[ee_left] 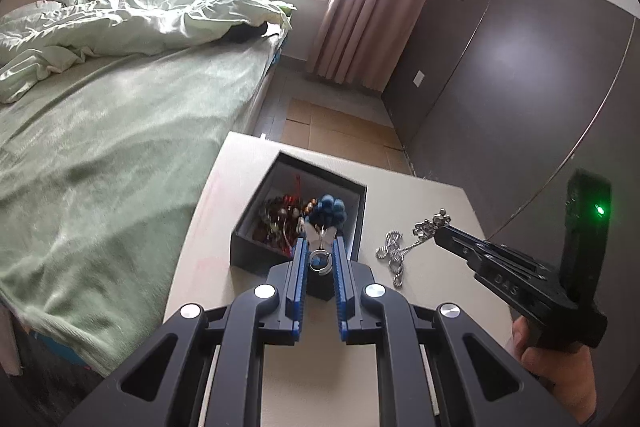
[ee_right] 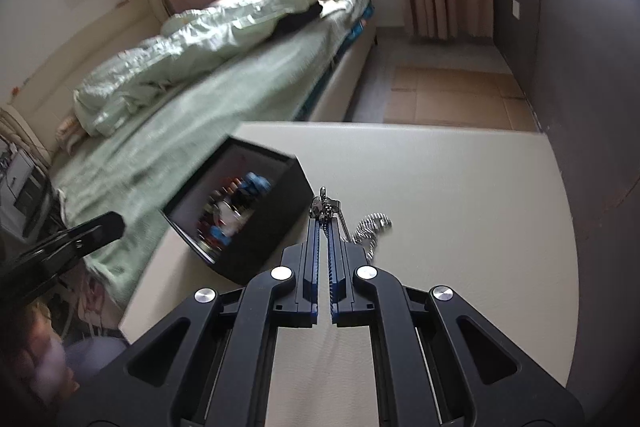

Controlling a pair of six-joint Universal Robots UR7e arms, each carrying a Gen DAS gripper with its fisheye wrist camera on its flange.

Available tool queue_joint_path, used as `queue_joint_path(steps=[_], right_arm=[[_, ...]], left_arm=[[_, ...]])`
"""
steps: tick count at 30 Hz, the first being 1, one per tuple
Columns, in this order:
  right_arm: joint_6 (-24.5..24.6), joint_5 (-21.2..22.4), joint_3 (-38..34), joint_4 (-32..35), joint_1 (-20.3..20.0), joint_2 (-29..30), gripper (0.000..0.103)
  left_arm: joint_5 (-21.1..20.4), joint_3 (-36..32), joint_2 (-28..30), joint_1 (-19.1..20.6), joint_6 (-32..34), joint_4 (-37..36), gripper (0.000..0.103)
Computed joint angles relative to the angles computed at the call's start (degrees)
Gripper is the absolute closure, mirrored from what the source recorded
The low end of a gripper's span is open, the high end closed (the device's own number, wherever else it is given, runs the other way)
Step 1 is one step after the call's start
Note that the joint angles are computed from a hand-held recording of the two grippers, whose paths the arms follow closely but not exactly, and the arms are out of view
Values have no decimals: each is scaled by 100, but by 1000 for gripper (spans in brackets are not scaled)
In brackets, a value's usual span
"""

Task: Organize jewelry
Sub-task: 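Drop the silver ring into the box with the left tool while the right tool grasps the silver chain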

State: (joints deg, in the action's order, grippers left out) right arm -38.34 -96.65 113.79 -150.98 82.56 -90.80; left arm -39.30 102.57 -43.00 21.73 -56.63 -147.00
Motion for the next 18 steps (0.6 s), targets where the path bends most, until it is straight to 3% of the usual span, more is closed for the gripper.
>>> queue_joint_path(steps=[6, 18], right_arm=[[98, 177, -166, 47, 226, -145, 100], [-87, -161, -687, -89, 1030, -158, 100]], left_arm=[[102, -218, -107, 20, 336, -3, 92], [-175, -482, -17, 359, 728, -240, 92]])
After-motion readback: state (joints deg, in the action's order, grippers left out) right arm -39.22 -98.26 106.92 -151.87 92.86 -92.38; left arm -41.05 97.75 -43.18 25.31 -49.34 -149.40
